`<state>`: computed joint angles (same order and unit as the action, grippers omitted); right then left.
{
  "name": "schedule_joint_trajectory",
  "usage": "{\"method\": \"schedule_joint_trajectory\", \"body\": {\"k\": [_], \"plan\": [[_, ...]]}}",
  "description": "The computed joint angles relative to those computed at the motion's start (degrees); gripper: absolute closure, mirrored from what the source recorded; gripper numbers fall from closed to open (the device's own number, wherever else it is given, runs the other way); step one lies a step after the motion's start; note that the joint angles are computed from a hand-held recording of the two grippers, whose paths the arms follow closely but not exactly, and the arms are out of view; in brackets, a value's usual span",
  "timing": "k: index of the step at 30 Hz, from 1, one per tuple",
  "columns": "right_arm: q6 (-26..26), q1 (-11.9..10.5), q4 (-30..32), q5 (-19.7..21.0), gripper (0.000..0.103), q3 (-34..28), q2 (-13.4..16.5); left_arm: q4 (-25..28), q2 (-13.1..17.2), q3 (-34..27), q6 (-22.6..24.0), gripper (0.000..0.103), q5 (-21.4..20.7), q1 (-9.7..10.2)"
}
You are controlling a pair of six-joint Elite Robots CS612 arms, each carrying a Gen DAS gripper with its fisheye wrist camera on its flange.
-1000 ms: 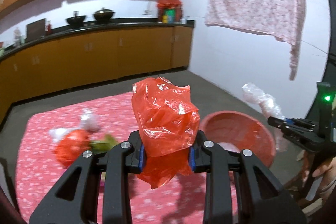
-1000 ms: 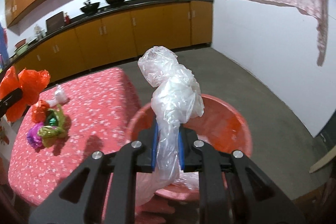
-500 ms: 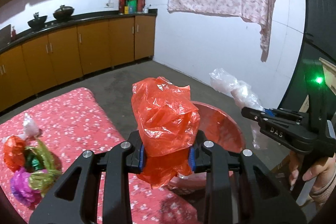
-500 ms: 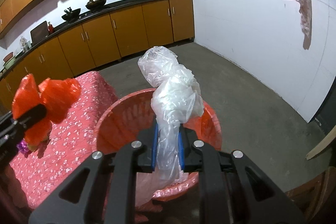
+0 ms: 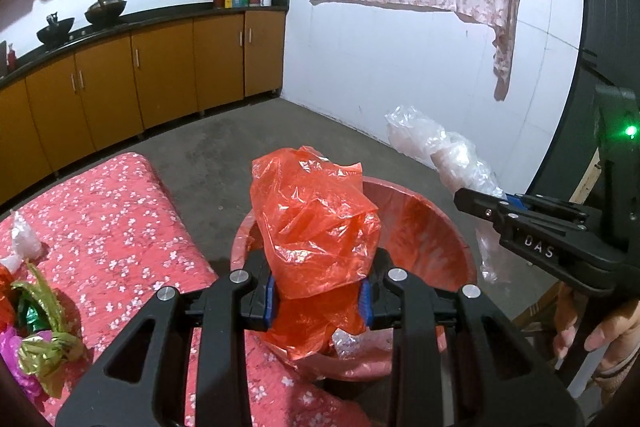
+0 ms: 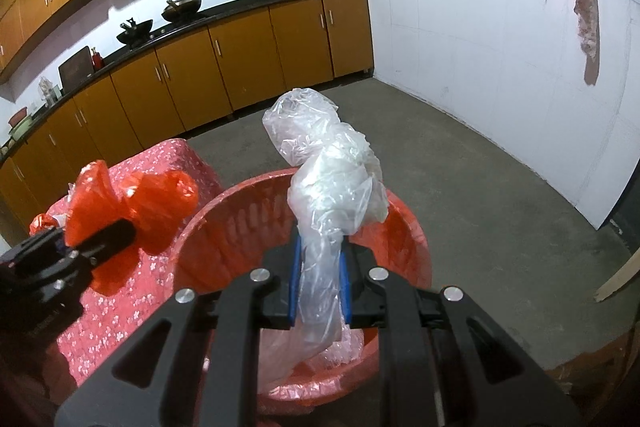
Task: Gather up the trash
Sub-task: 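Carry the clear bag and red bag over the orange basket with both tools, then open both tools to drop the bags into the orange basket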
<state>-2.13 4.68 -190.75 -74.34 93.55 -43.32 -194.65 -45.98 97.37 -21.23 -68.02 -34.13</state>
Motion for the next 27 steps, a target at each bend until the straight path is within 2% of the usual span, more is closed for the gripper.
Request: {"method": "schedule_joint_trajectory", "body": {"k": [3, 6, 8, 10, 12, 17, 20, 22, 27], "plan": [[0.1, -0.1, -0.3, 0.4, 0.086, -0.2, 0.3, 0.6, 0.5, -0.7, 0.1, 0.072, -0.3, 0.02], [0.8, -0.4, -1.2, 1.1, 0.081, -0.7, 0.7, 1.7, 0.8, -1.2, -0.1, 0.070, -0.1, 0.05], [1.3, -0.6, -2.0, 1.9, 0.065, -0.5, 0.9, 2.3, 1.0, -1.4, -0.5, 0.065, -0.5, 0.12], [2.2, -0.9, -2.8, 3.0, 0.058, -0.5, 1.1, 2.7, 1.1, -1.4, -1.0, 0.054, -0.8, 0.20], [2.4, -1.1, -3.2, 3.6, 0.056, -0.4, 1.2, 2.5, 1.2, -1.3, -1.2, 0.042, -0.5, 0.18], [2.8, -1.3, -3.4, 2.7, 0.053, -0.2, 1.2, 3.3, 0.8, -0.6, -3.1, 0.038, 0.5, 0.41], [3.5, -1.3, -4.1, 1.3, 0.043, 0.1, 1.2, 2.7, 0.1, 0.7, -4.7, 0.034, 2.4, 0.50], [3.7, -1.1, -4.8, 0.1, 0.037, 0.4, 1.2, 2.1, -0.4, 1.6, -5.4, 0.029, 4.0, 0.46], [2.9, -0.2, -7.9, -2.5, 0.022, 1.0, 1.3, -0.5, -2.3, 5.5, -7.0, 0.023, 9.8, -0.11]]}}
